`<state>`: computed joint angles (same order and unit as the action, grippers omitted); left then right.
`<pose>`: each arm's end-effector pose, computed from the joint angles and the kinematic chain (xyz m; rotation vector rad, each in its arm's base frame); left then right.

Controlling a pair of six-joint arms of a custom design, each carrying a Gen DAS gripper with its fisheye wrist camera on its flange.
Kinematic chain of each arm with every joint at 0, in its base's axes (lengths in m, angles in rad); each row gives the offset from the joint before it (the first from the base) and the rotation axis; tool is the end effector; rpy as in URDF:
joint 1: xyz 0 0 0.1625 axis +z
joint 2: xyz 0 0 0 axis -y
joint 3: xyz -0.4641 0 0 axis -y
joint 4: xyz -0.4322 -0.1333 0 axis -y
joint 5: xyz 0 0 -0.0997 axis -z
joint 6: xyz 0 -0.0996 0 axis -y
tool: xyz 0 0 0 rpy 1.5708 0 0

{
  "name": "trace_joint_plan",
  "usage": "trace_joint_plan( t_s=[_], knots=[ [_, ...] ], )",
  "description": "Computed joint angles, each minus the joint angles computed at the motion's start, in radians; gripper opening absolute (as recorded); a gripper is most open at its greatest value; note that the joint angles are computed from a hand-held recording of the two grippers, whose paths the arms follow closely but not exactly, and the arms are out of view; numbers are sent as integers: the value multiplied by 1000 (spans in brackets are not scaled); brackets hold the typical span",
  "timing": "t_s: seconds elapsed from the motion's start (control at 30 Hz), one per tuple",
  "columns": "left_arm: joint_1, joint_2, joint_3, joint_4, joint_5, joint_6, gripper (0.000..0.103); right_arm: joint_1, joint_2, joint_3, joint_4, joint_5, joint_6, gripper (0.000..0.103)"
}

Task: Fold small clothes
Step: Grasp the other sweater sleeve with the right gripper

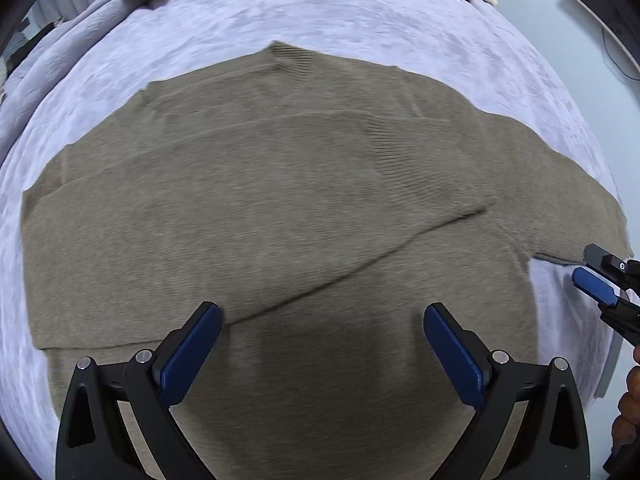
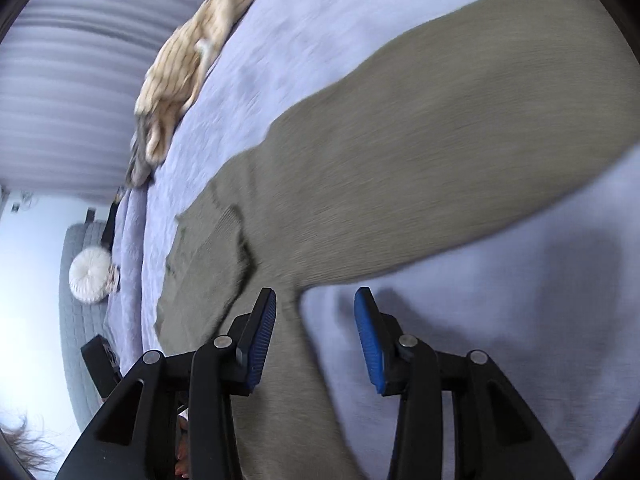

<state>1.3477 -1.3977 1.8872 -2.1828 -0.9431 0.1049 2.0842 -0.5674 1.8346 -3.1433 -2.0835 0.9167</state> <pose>0.0609 -0.5985 0.3486 0.3612 2.4893 -0.2022 0.3888 -0.5176 -0.0533 -0.6806 -2.7577 0.8175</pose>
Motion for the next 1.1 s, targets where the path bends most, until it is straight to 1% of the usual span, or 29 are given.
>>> trace_joint_plan(
  t_s=[0.13, 0.23, 0.27, 0.33, 0.4, 0.43, 0.53, 0.6, 0.63, 0.67, 0.7, 0.73, 0.8, 0.9, 1.0, 1.03, 1.1],
  knots=[
    [-17, 19, 1, 29, -27, -18, 101, 16, -82, 106, -19, -146, 97, 44],
    [-33, 28, 7, 45, -40, -38, 101, 18, -128, 164, -29, -239, 182, 44],
    [-36, 32, 7, 48, -41, -43, 101, 16, -137, 179, -41, -252, 202, 44],
    [-45, 39, 9, 49, -40, -52, 101, 2, -150, 212, -103, -271, 234, 44],
    [-53, 43, 14, 39, -35, -58, 101, -13, -157, 236, -165, -280, 245, 44],
    [-57, 44, 17, 33, -32, -58, 101, -21, -156, 245, -212, -285, 244, 44],
    [-65, 51, 18, 30, -32, -69, 101, -33, -151, 246, -290, -306, 218, 44],
    [-63, 53, 14, 34, -33, -73, 101, -43, -146, 237, -334, -299, 190, 45],
    [-63, 51, 14, 33, -32, -74, 101, -45, -144, 235, -352, -291, 177, 43],
    [-60, 47, 9, 37, -33, -74, 101, -46, -141, 224, -356, -285, 164, 37],
    [-58, 40, 11, 38, -35, -79, 101, -43, -134, 205, -351, -283, 147, 18],
    [-56, 34, 10, 39, -38, -83, 101, -42, -127, 184, -349, -272, 111, 9],
    [-38, 29, -3, 32, -38, -68, 101, -35, -106, 133, -332, -249, 51, 9],
    [-21, 15, -14, 19, -32, -53, 101, -18, -68, 40, -289, -211, -72, 9],
    [-1, -1, -29, 16, -31, -53, 101, -5, -16, -70, -237, -137, -211, 9],
    [7, -8, -34, 11, -26, -51, 101, 1, 12, -126, -203, -97, -269, 9],
    [23, -22, -42, 3, -17, -46, 101, 15, 67, -226, -127, -41, -357, 9]
  ],
)
